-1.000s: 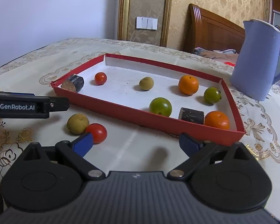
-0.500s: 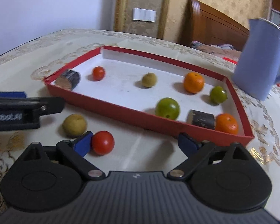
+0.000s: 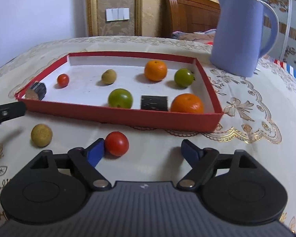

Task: Organize fruits
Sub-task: 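Move the right gripper to a red tomato while the left approaches a yellow-brown fruit, then grasp the yellow-brown fruit with the left gripper while the right grasps the red tomato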

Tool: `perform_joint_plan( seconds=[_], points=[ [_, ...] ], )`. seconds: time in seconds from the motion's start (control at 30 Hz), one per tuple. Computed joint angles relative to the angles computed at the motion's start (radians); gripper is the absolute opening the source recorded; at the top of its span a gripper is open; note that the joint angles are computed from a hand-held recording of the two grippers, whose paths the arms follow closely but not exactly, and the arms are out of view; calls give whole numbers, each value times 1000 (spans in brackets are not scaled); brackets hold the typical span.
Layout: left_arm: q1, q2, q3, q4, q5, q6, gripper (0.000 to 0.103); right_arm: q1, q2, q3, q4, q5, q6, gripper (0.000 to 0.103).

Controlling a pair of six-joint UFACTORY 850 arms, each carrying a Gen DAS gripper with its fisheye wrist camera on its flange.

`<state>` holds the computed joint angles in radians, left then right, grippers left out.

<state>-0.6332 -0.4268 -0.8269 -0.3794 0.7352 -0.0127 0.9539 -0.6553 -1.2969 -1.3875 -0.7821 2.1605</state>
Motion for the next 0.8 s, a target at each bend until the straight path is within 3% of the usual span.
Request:
perform_joint_plan(
  seconds=[0.2,0.43,0.6,0.8],
  points=[
    [-43,9,-1,-64,-4,127,91,-15,-8,-15,54,-20,-56,94],
    [-64,-24,-62,-142,-93,241,91,-23,5,7,35,13,-17,97],
    [-92,-50,-100,-323,-81,403,91,-25,4,10,35,11,4,101],
    [-91,-58,-113,-320,-95,411,93,-24,3,11,34,9,8,101]
  ],
)
